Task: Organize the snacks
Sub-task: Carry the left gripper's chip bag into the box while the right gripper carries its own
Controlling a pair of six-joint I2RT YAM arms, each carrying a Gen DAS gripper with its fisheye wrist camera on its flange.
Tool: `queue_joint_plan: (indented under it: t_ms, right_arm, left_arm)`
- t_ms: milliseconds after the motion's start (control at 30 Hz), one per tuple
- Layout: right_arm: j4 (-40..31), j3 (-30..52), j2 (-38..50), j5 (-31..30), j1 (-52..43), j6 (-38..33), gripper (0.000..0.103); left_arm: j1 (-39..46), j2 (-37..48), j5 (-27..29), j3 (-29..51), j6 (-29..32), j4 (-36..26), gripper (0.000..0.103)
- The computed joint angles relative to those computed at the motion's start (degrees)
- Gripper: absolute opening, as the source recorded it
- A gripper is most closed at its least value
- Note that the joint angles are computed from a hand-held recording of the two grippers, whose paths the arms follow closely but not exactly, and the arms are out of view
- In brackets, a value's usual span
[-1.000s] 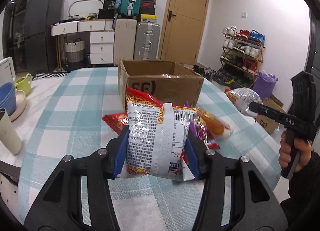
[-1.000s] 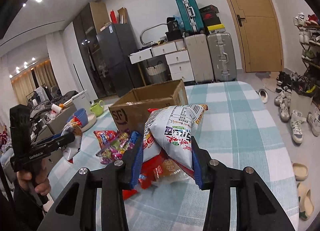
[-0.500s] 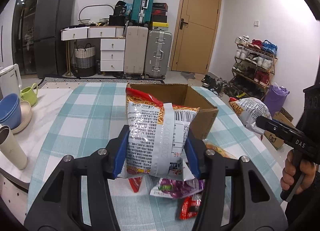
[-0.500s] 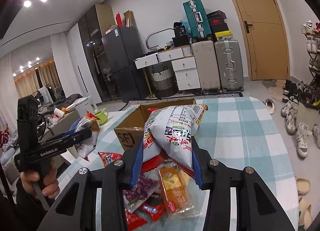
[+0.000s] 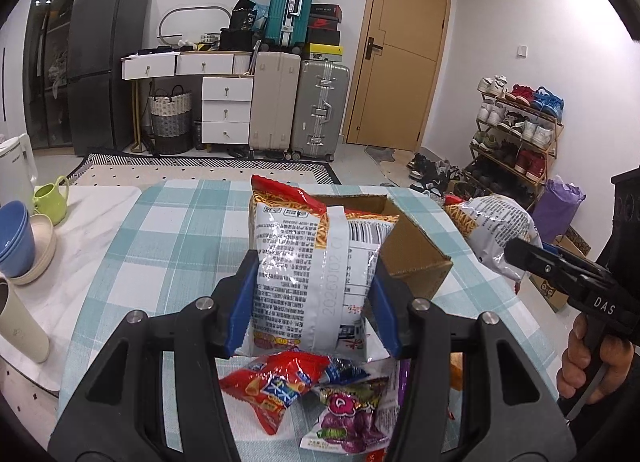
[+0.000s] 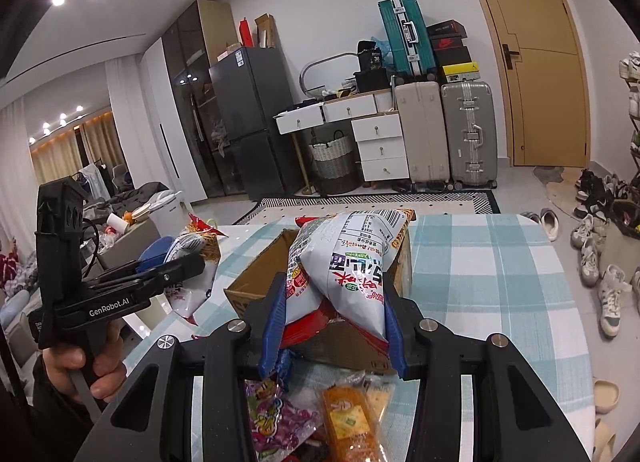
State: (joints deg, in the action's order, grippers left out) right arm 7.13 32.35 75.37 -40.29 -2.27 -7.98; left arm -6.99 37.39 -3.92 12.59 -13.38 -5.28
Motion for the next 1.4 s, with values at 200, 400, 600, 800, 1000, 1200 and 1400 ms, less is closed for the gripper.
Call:
queue_joint_plan:
  t_ms: [200,400,600,800,1000,1200,1400]
  right_arm:
    - [0.97,4.57,5.76,2.31,3.12,1.21,0.043]
    - [0.90,9.64,12.64,4.00,5.72,1.27,0.043]
    - [0.68,14.39,19.63,5.61,7.71,0.50,0.043]
    - [0.75,17.86,24.54,6.48,8.83,0.18,0.043]
    - [0.42,20.29,28.95,7.34,9.55,-1.47,0.043]
    - [-1.53,21.32,30.94,7.51,10.04,-1.63,0.043]
    - [-3.53,21.42,31.52,6.38,9.60,0.05,0.043]
  left_arm:
    - [0.93,4.86,0.98,2.03,0.50,2.50,0.049]
    - [2.86,18.60,2.60,6.94,1.64,9.70,0.049]
    - [4.79,32.67,4.44,11.14,2.14,17.30,0.049]
    - [4.64,43.20,3.64,12.95,3.03,24.70,0.049]
    - [3.80,49.40,2.19,14.96,4.06,28.56,0.049]
    - [1.18,51.57,0.77,15.92,5.13,29.69,0.049]
    - [1.69,56.13,2.38,18.27,4.59,28.57,0.049]
